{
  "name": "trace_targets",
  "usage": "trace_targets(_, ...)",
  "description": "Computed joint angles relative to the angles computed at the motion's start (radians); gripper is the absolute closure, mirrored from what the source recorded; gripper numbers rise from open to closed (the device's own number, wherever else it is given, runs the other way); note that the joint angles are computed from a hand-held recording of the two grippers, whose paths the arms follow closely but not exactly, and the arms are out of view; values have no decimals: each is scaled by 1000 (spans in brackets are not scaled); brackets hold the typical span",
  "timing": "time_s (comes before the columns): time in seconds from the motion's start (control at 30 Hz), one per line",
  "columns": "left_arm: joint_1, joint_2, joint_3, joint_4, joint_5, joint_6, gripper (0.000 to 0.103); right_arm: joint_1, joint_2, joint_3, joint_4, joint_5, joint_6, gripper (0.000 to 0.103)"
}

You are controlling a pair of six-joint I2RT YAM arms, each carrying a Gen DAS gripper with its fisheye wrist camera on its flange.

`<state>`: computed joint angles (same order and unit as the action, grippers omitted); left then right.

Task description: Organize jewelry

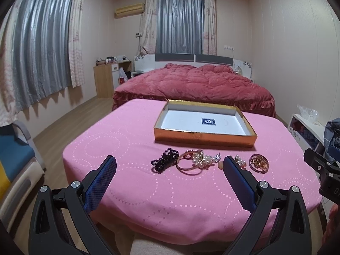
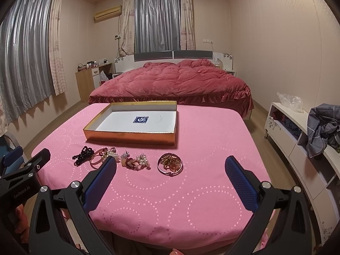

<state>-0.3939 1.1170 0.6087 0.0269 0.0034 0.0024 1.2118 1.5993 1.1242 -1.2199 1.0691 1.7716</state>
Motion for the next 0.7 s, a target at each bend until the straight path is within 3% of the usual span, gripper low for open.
trace_targets(0.03,5,12,-3,11,10,3,5,-7,-2,-11,17,-4,-11,103)
trace_targets(0.37,49,166,20,38,38,5,5,-97,-27,-182,324,-103,-201,103)
trace_targets(0.47,54,231,46,30,5,5,6,-140,-75,-299,550,-164,-337,103)
trace_targets(0.57,87,280,57,47,29,2,5,-169,-85,-362,661,-217,-394,103)
trace_targets(0.7,107,347,71,84,40,9,6,-207,-57,-386,715,-263,-427,103)
